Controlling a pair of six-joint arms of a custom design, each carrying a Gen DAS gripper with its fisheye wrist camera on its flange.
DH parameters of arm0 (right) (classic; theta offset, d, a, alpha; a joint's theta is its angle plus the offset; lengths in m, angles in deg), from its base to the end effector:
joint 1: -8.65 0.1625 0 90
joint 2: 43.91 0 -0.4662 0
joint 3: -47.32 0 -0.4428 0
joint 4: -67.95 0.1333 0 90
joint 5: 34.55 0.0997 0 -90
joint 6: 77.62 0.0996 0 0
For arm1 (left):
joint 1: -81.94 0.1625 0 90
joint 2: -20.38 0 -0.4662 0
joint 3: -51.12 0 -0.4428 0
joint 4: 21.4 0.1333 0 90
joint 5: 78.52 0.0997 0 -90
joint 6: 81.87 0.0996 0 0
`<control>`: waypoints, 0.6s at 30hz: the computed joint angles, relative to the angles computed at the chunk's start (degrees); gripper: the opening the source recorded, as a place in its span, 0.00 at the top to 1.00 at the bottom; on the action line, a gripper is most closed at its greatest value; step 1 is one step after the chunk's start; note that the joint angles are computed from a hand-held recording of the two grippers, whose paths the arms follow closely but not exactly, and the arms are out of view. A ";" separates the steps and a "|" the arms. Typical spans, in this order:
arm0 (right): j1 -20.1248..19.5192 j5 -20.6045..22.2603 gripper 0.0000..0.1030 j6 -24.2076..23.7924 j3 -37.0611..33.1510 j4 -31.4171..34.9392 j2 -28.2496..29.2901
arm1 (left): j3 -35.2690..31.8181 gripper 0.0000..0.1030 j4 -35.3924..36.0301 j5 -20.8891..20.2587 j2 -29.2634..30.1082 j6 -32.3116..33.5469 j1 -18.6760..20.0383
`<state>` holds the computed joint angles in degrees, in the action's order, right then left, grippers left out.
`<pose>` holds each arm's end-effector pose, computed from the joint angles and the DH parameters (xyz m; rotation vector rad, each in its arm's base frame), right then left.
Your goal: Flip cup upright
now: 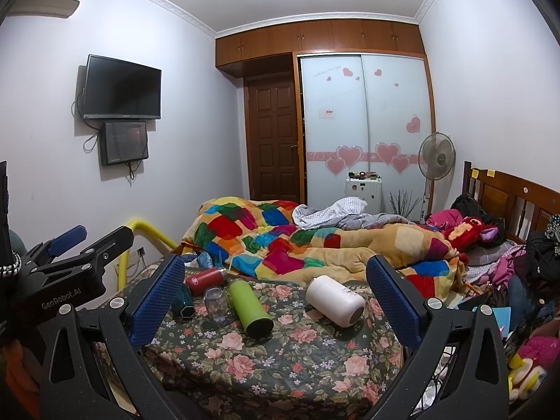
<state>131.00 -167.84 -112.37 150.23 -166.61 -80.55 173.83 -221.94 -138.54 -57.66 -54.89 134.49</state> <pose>0.3992 -0.5088 0.1183 0.5429 -1.9380 1.5426 -0.1776 -0.5329 0.3630 0.8908 2.1640 -1.5437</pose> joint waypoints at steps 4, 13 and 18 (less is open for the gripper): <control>-0.02 -0.02 0.00 0.10 0.08 0.27 -0.18 | 0.00 0.00 -0.15 -0.15 0.13 -0.06 0.35; 0.05 -0.25 0.00 0.17 -0.06 0.78 -0.39 | -0.03 0.00 -0.05 -0.18 0.32 -0.75 0.93; -0.08 -0.20 0.00 0.29 0.10 0.17 0.20 | -0.06 0.00 0.12 -0.04 0.31 -0.90 0.87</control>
